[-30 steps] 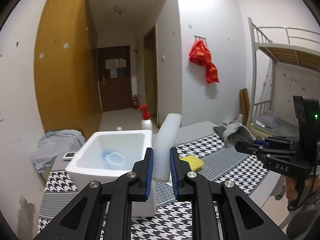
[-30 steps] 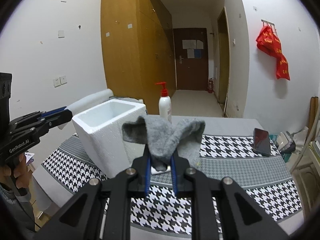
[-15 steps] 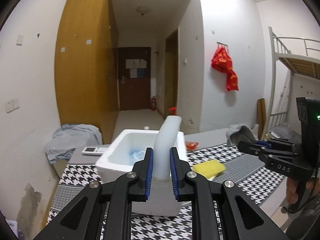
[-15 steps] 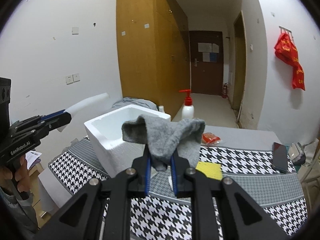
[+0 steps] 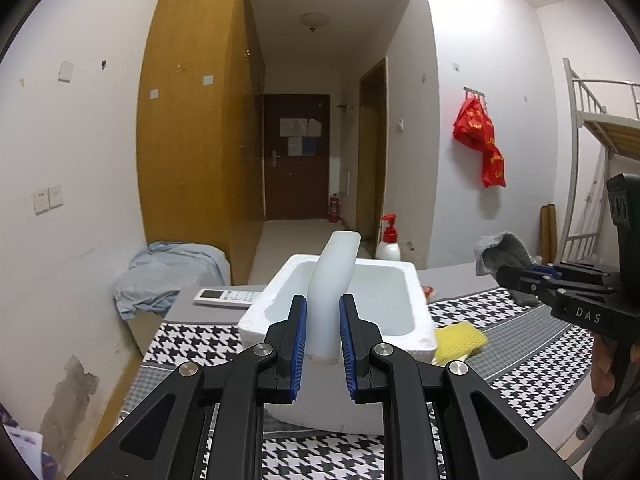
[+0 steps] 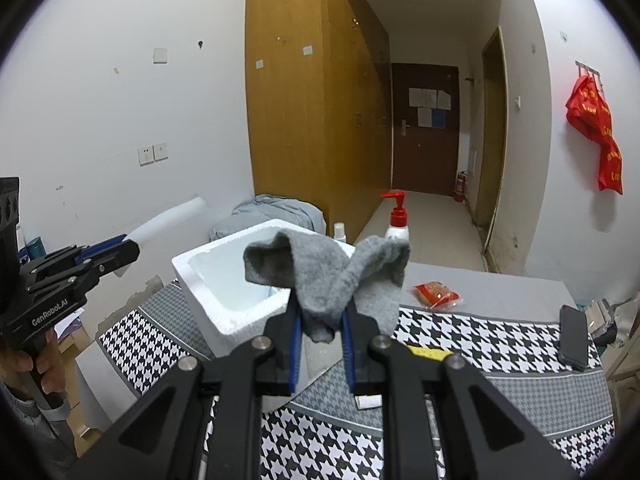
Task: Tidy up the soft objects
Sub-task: 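Lower the grey cloth into the foam box and open the right tool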
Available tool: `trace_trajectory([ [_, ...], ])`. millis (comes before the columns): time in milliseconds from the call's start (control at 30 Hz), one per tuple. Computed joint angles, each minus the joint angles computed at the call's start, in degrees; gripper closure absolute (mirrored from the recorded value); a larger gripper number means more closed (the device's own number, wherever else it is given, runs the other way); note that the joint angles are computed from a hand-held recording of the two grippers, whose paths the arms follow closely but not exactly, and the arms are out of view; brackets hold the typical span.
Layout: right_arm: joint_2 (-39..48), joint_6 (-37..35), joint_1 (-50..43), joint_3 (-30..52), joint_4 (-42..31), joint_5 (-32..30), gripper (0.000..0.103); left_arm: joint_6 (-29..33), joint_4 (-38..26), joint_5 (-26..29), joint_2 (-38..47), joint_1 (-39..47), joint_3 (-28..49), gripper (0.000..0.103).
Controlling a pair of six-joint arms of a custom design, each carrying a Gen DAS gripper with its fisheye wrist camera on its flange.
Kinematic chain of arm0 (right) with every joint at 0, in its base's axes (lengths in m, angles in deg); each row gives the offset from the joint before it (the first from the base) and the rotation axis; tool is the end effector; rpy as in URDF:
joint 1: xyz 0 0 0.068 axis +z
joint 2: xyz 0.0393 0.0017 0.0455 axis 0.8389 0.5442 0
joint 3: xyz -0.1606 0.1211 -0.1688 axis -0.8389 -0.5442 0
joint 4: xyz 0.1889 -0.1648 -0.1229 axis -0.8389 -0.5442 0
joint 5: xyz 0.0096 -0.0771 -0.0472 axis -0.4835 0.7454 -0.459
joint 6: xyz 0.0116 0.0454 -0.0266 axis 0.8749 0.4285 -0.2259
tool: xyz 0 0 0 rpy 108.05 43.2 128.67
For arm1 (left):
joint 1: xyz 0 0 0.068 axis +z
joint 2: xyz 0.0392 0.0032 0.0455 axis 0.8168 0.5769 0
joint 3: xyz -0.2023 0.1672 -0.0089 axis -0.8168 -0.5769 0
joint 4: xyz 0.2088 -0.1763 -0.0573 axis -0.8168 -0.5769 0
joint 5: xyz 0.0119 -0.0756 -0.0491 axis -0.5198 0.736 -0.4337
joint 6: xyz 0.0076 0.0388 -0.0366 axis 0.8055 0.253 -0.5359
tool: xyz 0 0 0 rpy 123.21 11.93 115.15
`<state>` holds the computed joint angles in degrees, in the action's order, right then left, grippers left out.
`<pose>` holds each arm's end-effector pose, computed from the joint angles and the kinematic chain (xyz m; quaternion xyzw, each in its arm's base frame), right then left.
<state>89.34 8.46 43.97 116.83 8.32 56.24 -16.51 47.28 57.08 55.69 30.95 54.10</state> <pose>0.2127 -0.0375 0.2541 -0.0499 0.8433 0.0438 0.5333 0.2154 -0.0975 0.2182 0.1869 0.7901 -0.1440 0.5657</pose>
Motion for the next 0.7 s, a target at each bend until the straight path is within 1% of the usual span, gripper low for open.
trace_trajectory([
  [100,1.6,0.6,1.0,0.9,0.4,1.1,0.083,0.1,0.3,0.6,0.5,1.0,-0.1,0.085],
  [267,4.1,0.9,3.7,2.1,1.8,2.7,0.083,2.0,2.1,-1.3,1.0,2.4,-0.4,0.085],
  [433,8.2,1.8,6.8,4.1,4.2,4.4,0.083,2.1,2.2,2.1,1.0,7.1,0.1,0.085],
  [700,15.7,2.5,12.0,8.1,6.9,6.7,0.083,2.0,2.7,3.4,0.1,11.6,-1.1,0.085],
])
